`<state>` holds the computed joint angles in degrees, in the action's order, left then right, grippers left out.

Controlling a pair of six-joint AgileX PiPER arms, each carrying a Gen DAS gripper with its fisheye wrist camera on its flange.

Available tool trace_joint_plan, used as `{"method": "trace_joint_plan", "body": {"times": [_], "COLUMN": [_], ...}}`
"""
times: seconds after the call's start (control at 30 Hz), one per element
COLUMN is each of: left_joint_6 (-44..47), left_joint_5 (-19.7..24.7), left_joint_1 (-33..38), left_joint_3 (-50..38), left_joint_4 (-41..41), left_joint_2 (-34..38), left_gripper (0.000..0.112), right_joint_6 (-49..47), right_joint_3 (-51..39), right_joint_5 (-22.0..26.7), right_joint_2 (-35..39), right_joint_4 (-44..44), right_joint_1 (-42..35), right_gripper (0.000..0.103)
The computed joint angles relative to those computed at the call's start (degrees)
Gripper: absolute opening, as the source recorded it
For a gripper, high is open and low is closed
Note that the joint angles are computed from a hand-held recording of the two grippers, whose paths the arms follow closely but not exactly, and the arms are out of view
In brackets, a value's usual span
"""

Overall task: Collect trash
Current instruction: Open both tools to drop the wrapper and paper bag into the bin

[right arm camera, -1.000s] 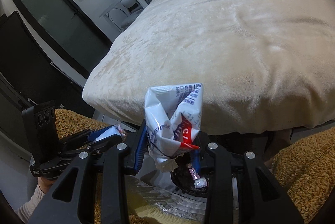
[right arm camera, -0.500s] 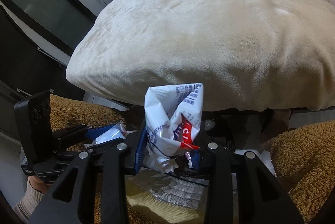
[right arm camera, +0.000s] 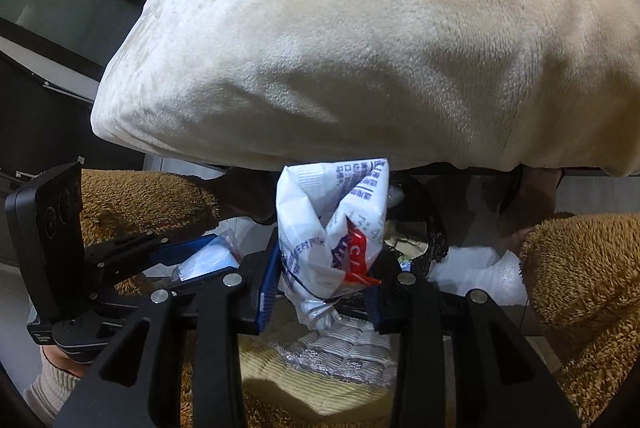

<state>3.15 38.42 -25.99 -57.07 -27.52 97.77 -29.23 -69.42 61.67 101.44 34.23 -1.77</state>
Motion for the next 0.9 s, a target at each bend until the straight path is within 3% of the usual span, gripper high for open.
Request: {"method": "trace_joint_plan", "body": {"times": [0.63, 0.7, 0.73, 0.77, 0.9], "left_joint_6": [0.49, 1.94, 1.11, -0.17, -0.6], "left_joint_5": [2.39, 2.93, 2.86, 2.44, 1.77], "left_joint_1": [0.38, 0.93, 0.86, 0.5, 0.39], "left_joint_3": [-2.25, -2.17, -2.18, -2.15, -1.57], "left_joint_4": [-0.4, -2.05, -1.36, -0.13, 0.42], "left_joint_2": [3.03, 3.2, 3.29, 3.14, 2.09], "left_gripper": [0.047, 0.053, 0.065, 0.069, 0.069], "right_joint_6": [1.7, 2.09, 2.42, 2.84, 3.75], "right_joint_3": [-1.92, -1.64, -1.49, -1.48, -1.82], "right_joint_5": [0.67, 0.07, -0.33, -0.59, -0.6], "right_joint_2": [2.74, 2.56, 2.45, 2.44, 2.79], "right_joint_4": [-1.69, -1.68, -1.74, -1.89, -2.58], "right_joint_1": [1.16, 1.23, 1.16, 1.08, 1.14], "right_gripper": [0.038, 0.047, 0.051, 0.057, 0.057]}}
